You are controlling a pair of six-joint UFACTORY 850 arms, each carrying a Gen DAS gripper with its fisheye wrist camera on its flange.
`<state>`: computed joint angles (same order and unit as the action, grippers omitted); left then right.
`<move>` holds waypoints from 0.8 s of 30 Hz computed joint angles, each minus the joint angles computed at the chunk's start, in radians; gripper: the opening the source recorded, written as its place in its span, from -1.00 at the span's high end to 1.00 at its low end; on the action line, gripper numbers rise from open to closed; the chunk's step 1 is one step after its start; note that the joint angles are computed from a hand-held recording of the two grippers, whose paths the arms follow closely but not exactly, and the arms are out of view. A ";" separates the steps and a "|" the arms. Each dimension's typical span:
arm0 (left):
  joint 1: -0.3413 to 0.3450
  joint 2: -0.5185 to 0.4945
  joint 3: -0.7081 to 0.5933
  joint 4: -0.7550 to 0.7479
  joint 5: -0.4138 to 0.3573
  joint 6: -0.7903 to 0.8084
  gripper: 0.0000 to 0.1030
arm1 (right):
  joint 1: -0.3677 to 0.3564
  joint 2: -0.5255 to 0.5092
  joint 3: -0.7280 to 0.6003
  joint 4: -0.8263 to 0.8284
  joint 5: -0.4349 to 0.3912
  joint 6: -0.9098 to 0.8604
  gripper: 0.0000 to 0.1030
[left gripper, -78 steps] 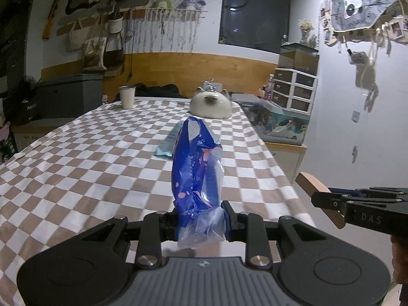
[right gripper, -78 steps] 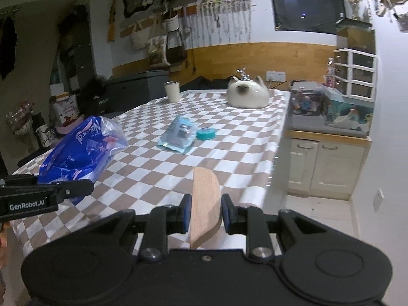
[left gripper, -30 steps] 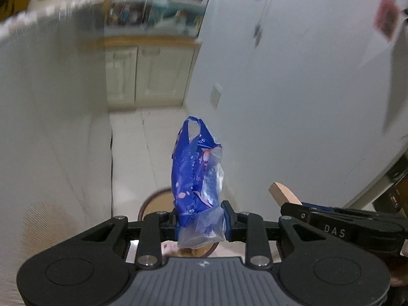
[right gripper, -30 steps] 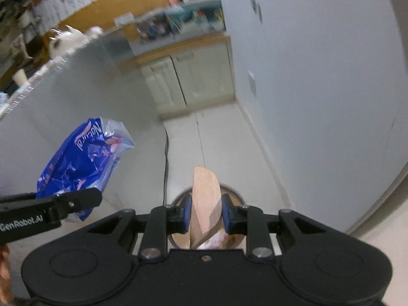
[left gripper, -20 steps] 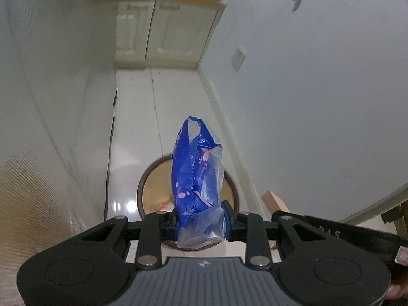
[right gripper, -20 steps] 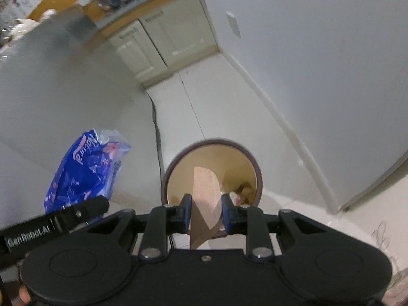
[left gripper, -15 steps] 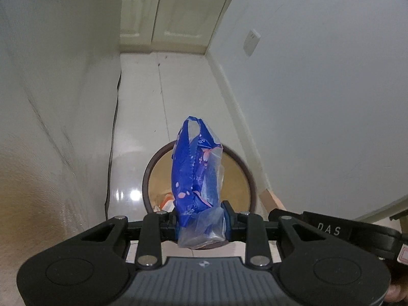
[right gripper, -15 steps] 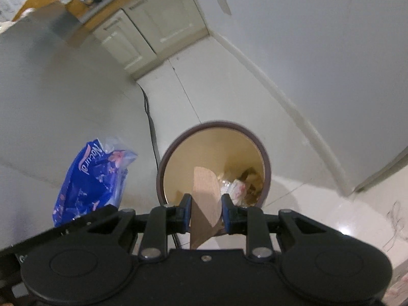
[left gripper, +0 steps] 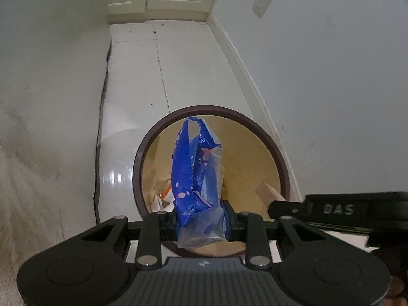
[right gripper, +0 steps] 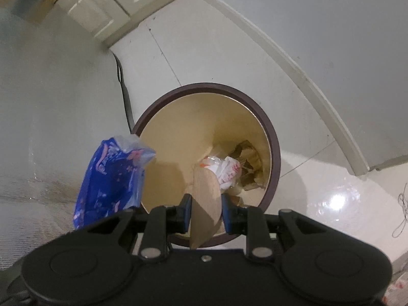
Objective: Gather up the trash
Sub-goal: 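Open the left tool over the bin while the right tool releases the stick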
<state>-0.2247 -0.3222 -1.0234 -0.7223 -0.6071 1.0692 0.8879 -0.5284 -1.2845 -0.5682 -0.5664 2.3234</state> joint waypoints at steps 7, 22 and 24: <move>-0.030 -0.070 -0.030 -0.064 0.017 0.107 0.06 | -0.021 0.028 0.043 0.017 0.026 -0.043 0.51; -0.056 -0.084 -0.057 0.324 0.128 -0.224 -0.71 | -0.047 0.004 0.059 0.045 0.071 -0.093 0.50; -0.057 -0.094 -0.069 0.348 0.126 -0.262 -0.77 | -0.051 -0.004 0.059 0.048 0.076 -0.106 0.45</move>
